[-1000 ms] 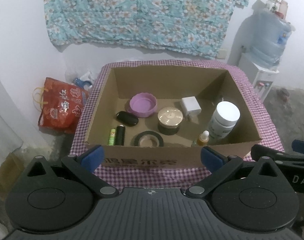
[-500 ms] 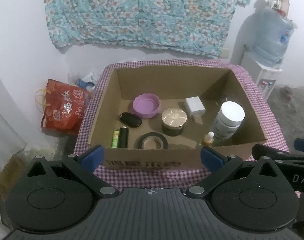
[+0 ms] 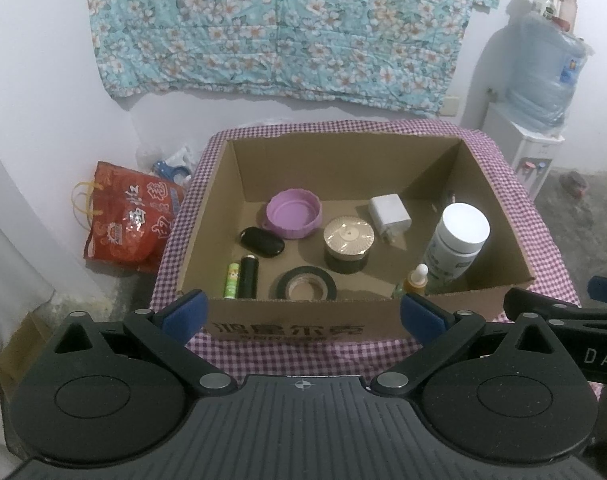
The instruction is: Organize rigid objects
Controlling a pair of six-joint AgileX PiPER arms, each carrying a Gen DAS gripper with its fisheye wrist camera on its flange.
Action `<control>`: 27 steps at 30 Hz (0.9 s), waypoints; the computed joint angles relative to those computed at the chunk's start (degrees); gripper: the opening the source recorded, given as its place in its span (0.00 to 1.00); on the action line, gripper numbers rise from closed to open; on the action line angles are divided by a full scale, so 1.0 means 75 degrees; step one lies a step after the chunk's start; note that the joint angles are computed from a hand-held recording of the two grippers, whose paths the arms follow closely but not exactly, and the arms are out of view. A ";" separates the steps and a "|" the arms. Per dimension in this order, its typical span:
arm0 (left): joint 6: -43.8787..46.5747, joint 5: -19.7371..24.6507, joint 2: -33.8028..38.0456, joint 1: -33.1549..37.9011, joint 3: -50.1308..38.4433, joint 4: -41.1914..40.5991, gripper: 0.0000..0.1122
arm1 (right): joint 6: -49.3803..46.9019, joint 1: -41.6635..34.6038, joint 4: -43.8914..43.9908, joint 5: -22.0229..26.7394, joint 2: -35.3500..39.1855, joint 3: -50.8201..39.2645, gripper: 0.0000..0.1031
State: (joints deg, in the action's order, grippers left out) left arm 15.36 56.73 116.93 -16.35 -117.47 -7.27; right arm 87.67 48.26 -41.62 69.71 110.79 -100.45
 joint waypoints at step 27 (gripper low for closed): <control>-0.0047 -0.0017 -0.0036 -0.0039 0.0047 0.0068 0.91 | 0.0115 -0.0037 0.0017 -0.0169 -0.0086 0.0255 1.00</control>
State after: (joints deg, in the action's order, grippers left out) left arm 15.01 56.60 116.67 -16.64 -117.12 -6.76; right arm 88.53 47.98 -41.49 68.44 110.15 -98.54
